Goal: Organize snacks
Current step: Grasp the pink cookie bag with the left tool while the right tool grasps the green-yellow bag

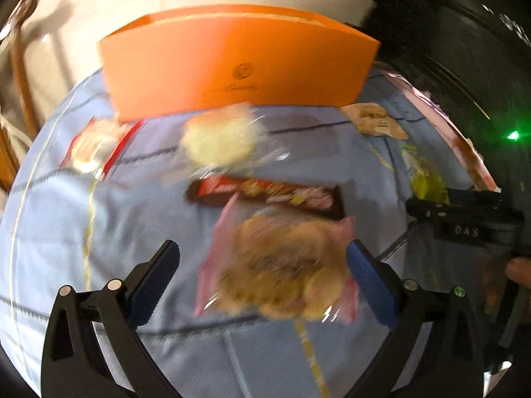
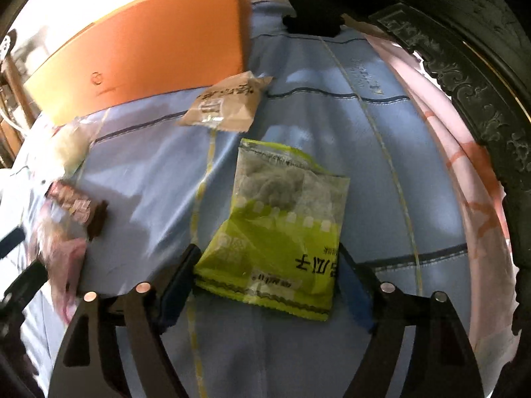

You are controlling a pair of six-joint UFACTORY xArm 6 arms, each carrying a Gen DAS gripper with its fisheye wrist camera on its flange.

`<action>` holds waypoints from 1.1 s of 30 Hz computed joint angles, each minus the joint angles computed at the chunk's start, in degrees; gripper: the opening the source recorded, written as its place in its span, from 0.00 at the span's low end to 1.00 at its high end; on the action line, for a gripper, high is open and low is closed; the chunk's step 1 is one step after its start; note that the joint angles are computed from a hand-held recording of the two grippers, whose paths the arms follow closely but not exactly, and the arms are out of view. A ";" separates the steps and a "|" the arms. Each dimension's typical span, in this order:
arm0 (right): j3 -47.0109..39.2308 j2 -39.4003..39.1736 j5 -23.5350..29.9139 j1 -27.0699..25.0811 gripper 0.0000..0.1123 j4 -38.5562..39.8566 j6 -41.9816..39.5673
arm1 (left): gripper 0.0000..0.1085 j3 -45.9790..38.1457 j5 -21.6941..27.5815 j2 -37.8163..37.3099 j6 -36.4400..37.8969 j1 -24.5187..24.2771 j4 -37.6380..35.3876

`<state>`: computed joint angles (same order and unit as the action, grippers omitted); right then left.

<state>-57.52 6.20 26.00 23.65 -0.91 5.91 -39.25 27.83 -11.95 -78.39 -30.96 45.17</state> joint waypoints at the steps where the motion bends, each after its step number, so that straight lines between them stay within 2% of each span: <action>1: -0.45 -0.07 0.26 -0.03 0.74 0.13 0.55 | 0.91 -1.96 0.20 2.09 -0.27 -0.49 1.19; 2: -0.80 -0.10 0.76 0.05 0.76 1.07 0.56 | 0.91 -3.15 0.27 3.50 0.55 -0.80 1.06; 5: -4.71 2.48 4.89 0.17 0.79 1.17 3.08 | 0.90 -7.16 5.86 7.80 3.50 -3.03 1.12; 7: -6.20 3.88 6.25 0.00 0.81 1.72 5.00 | 0.79 -6.28 4.01 8.39 4.98 -2.03 -2.28; 8: -6.00 3.99 5.83 0.07 0.88 2.87 4.22 | 0.74 -4.83 2.91 7.06 3.48 -1.64 -1.20; 9: -5.91 4.19 5.69 0.31 0.89 1.77 4.59 | 0.68 -4.19 2.81 6.38 4.11 -1.70 -0.80; 11: -3.82 3.19 3.89 1.00 0.89 -2.82 6.14 | 0.63 -2.49 1.31 4.60 6.18 -1.53 -1.50; 12: -3.15 2.82 3.32 0.82 0.89 -1.52 6.06 | 0.62 -1.59 0.75 3.68 7.07 -1.34 -2.69; 15: -2.67 2.21 3.58 0.58 0.88 0.23 4.39 | 0.62 1.18 0.20 0.62 7.94 -1.16 -5.12; 16: -2.31 1.95 3.02 0.36 0.85 -0.66 5.86 | 0.62 2.03 0.40 -0.37 8.31 -1.12 -5.54; 18: -2.12 1.64 2.77 0.05 0.69 -4.47 10.24 | 0.62 3.83 1.21 -2.83 7.32 -1.29 -5.49; 20: -0.35 0.27 1.36 -0.60 0.69 -0.20 9.16 | 0.62 6.48 1.92 -6.34 5.78 -1.55 -6.00; 25: -1.00 -0.18 2.93 -1.57 0.69 7.29 5.22 | 0.63 10.24 2.65 -10.67 5.84 -1.59 -8.73; 28: -3.31 1.11 4.23 -1.28 0.72 3.22 7.43 | 0.64 11.00 3.65 -11.67 5.77 -2.15 -8.79; 31: -7.05 3.26 5.13 -0.74 0.79 -1.35 12.23 | 0.64 10.18 3.77 -10.73 5.44 -2.45 -8.62; 33: -10.94 5.99 9.16 -0.40 0.83 -4.26 15.46 | 0.64 9.77 4.48 -10.36 4.84 -2.83 -8.16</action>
<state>-68.45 12.19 35.16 23.26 -5.17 21.37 -29.48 32.31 -22.31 -73.55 -33.78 37.01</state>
